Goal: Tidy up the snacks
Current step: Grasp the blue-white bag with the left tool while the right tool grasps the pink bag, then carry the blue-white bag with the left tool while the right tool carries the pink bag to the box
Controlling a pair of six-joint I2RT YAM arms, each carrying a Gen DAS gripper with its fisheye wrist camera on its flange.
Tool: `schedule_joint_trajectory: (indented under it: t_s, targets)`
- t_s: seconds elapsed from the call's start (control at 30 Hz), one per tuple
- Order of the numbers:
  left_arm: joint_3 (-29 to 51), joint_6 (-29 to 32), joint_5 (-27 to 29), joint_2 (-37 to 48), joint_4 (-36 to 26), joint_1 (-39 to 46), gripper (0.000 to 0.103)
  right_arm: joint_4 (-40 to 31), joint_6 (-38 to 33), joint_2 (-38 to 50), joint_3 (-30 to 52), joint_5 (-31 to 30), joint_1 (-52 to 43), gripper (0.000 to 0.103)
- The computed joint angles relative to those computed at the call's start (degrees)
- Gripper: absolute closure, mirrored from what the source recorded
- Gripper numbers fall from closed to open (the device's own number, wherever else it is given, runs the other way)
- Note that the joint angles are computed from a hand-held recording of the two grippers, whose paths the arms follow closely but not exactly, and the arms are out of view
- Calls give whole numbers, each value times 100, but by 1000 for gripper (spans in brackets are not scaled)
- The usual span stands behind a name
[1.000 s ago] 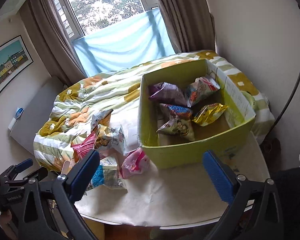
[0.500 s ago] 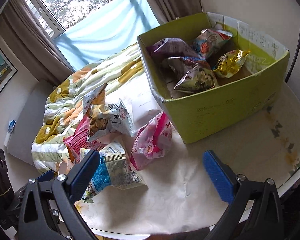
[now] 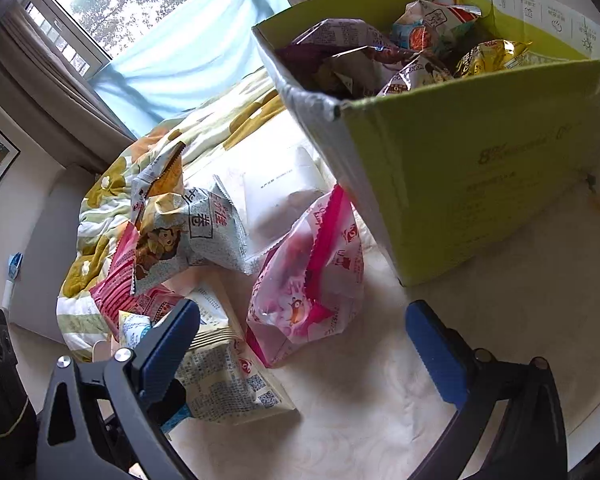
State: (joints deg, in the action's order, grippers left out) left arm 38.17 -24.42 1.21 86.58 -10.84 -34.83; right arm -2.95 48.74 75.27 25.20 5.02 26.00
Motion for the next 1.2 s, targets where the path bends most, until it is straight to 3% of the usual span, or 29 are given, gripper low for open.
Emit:
schedule_joint_trajectory:
  t_s: [0.17, 0.43, 0.57, 0.9, 1.2]
  targets:
    - [70, 23, 105, 206, -7, 47, 23, 345, -46, 431, 9, -163, -169, 14]
    - [-53, 87, 236, 175, 40, 130, 40, 334, -162, 583, 83, -50, -199, 16]
    - [-65, 141, 146, 73, -65, 102, 42, 289, -195, 656, 144, 100, -146, 18]
    - [-139, 196, -203, -263, -306, -117, 43, -22, -301, 921, 433, 538, 192, 38]
    - [-338, 92, -278, -525, -351, -157, 43, -386, -167, 420, 181, 709, 423, 54]
